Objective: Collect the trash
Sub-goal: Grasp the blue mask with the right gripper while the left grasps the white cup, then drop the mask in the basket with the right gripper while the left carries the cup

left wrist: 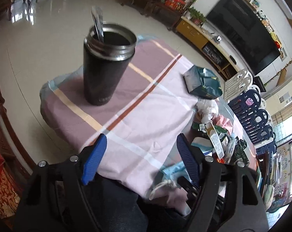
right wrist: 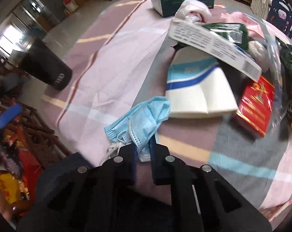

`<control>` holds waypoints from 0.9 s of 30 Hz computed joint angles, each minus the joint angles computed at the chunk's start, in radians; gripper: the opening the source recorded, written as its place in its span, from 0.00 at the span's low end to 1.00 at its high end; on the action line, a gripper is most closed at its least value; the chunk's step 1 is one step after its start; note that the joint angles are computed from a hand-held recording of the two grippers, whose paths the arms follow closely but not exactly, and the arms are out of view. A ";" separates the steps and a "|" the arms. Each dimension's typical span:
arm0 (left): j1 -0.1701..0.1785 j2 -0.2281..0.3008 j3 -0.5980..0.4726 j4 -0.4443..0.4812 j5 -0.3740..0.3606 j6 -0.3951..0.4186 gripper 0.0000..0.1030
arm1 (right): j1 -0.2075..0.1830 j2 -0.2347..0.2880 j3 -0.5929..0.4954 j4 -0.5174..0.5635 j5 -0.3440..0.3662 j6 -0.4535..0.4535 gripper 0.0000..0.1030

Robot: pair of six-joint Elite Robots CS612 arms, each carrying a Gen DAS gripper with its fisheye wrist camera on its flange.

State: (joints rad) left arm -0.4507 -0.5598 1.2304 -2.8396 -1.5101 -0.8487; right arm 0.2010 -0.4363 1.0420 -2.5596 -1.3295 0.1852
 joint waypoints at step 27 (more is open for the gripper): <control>-0.087 0.334 -0.577 0.385 -0.175 0.271 0.73 | -0.111 -0.344 0.673 -0.514 -0.224 0.428 0.11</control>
